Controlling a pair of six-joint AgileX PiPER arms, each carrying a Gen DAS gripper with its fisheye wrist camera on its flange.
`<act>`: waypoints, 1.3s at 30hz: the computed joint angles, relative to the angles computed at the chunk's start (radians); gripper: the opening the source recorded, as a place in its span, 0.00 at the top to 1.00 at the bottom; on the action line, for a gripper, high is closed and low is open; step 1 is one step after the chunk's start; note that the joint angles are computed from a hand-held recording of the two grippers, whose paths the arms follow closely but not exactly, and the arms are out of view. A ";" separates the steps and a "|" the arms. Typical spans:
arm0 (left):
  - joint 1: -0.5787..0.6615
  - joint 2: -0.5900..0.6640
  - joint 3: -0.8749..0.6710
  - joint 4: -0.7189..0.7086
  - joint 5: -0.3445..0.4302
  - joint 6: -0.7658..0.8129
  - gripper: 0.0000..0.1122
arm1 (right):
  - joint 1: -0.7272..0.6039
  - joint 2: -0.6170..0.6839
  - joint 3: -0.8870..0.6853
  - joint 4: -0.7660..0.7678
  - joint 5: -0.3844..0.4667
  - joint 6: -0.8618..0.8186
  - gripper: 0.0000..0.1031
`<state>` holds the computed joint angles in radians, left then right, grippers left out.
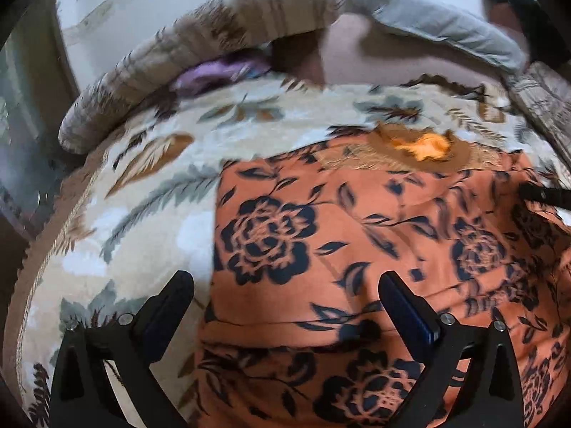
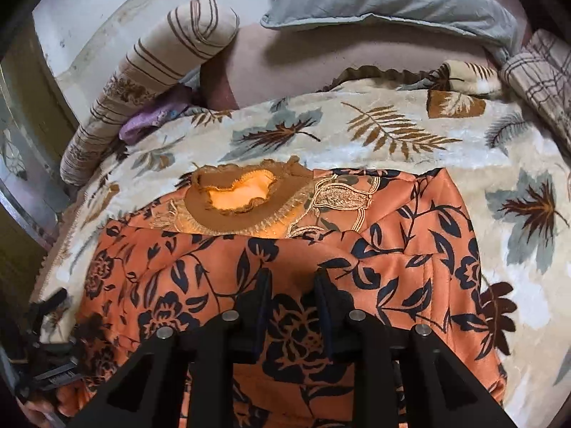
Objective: Fold small clothes
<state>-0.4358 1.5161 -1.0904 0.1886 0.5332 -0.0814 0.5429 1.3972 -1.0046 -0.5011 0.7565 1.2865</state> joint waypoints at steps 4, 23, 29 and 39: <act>0.065 0.109 -0.087 -0.157 0.098 0.087 0.08 | -0.051 0.028 0.019 0.080 -0.019 -0.049 0.73; 0.066 0.108 -0.077 -0.163 0.078 0.071 0.08 | 0.054 0.047 -0.024 0.222 -0.016 -0.199 0.71; 0.081 0.090 -0.078 -0.195 0.102 0.084 0.08 | 0.125 0.018 -0.058 0.142 0.071 -0.110 0.71; 0.156 0.045 -0.080 -0.251 0.116 0.129 0.08 | 0.079 0.289 -0.436 0.142 0.154 -0.197 0.71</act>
<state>-0.2799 1.5608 -1.1705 -0.0629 0.6490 0.0475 0.6224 1.6864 -1.4401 -0.3590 0.9103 1.0893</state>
